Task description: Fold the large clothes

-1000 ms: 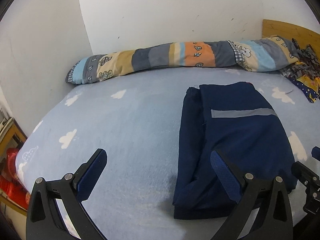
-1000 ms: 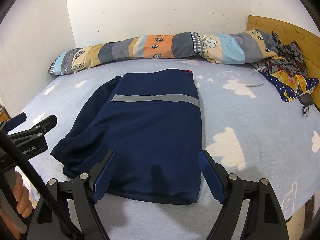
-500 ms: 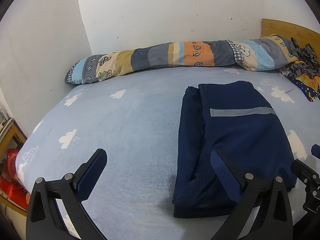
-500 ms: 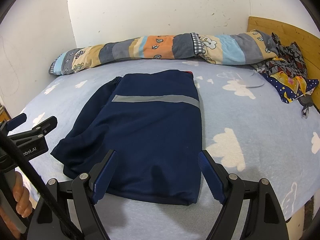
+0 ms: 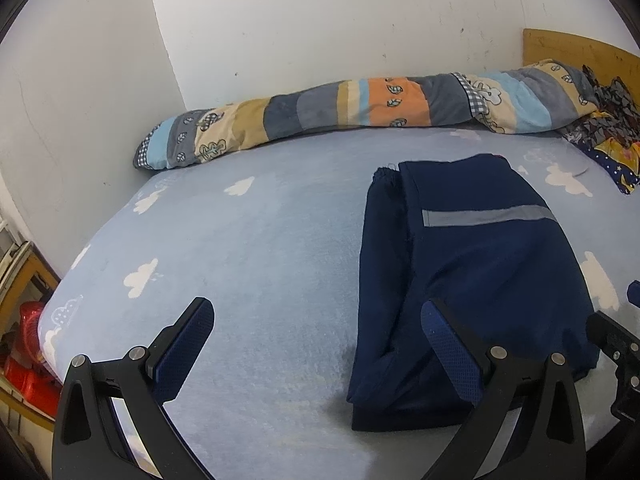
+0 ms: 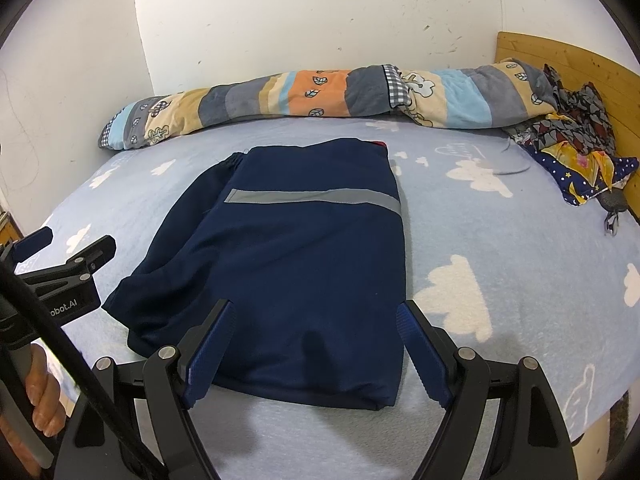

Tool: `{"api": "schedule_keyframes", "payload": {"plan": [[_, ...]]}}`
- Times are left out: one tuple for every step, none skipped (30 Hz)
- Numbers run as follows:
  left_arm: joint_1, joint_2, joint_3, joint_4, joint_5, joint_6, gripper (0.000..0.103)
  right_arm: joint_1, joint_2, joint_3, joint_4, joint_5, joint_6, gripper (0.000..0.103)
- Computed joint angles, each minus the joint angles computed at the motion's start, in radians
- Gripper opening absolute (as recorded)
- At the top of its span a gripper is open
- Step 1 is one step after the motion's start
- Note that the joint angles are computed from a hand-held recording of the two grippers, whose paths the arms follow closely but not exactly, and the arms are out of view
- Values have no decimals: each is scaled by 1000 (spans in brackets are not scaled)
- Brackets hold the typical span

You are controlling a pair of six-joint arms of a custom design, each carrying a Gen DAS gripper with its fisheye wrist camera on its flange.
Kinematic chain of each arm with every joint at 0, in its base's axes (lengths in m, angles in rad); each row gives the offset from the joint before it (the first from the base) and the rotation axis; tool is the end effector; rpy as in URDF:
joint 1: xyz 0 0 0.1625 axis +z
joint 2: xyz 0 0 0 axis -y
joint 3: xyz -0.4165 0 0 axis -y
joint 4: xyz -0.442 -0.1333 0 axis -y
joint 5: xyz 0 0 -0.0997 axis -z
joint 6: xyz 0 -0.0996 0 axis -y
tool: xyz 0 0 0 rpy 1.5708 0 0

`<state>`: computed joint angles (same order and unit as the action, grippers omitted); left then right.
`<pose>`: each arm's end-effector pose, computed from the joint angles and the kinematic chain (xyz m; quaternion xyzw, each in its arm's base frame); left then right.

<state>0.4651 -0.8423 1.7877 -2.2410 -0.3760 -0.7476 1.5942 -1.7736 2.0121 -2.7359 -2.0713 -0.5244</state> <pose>-0.4546 -0.4809 0.0526 0.2218 0.7922 -0.3774 0.4253 0.0966 -0.4732 0.4933 0.1279 -0.8643 0.3646 0.3220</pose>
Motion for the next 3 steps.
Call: {"api": "schedule_keyframes", "payload": {"plan": [[-1,-1,5,-17,-5,17,103,0,0,0,1,1,-1,87],[-3,-2,7,-19,0,16,103,-1,1,-1,-1,1,0,87],[-4,-2,8,-16,7,11,103,-1,0,0,-1,1,-1,87]]}}
